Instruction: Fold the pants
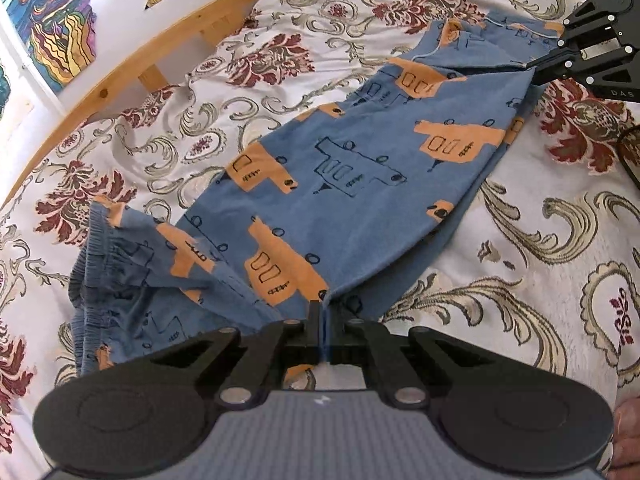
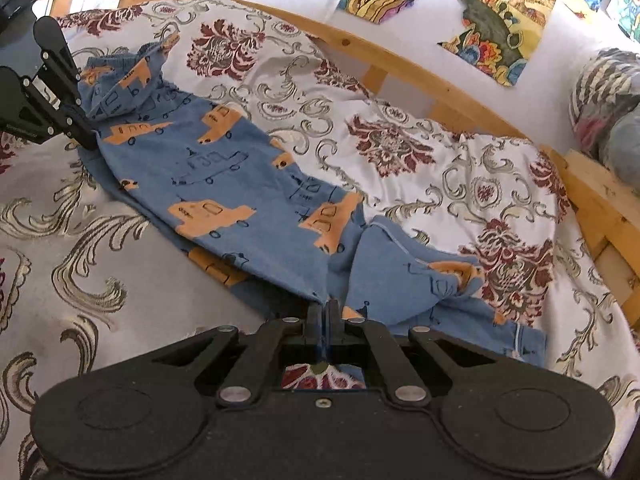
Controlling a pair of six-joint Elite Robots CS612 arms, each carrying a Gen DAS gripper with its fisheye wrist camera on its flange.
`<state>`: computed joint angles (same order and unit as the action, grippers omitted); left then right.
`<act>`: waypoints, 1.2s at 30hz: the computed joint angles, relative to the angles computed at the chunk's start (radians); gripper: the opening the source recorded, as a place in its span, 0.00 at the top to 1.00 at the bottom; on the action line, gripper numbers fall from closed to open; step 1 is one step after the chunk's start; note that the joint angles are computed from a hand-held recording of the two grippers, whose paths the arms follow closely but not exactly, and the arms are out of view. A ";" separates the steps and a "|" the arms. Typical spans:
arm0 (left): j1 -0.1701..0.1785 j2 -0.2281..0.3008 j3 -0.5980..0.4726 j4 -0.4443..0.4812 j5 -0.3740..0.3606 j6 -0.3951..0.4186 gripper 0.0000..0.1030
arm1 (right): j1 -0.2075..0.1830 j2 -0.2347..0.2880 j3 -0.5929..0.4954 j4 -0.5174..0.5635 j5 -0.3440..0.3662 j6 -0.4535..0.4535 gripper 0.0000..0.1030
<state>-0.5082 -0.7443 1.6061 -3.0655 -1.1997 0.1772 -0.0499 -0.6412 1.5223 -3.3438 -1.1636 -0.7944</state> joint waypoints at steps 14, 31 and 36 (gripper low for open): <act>0.032 -0.045 0.011 0.029 -0.193 -0.186 0.50 | -0.010 -0.014 0.033 -0.020 0.027 0.107 0.36; 0.078 0.221 -0.576 0.255 -0.466 -0.390 0.15 | 0.072 0.074 -0.096 -0.182 -0.342 0.370 0.13; 0.087 0.367 -0.864 0.490 -0.538 -0.346 0.24 | 0.088 0.102 -0.126 -0.197 -0.367 0.329 0.26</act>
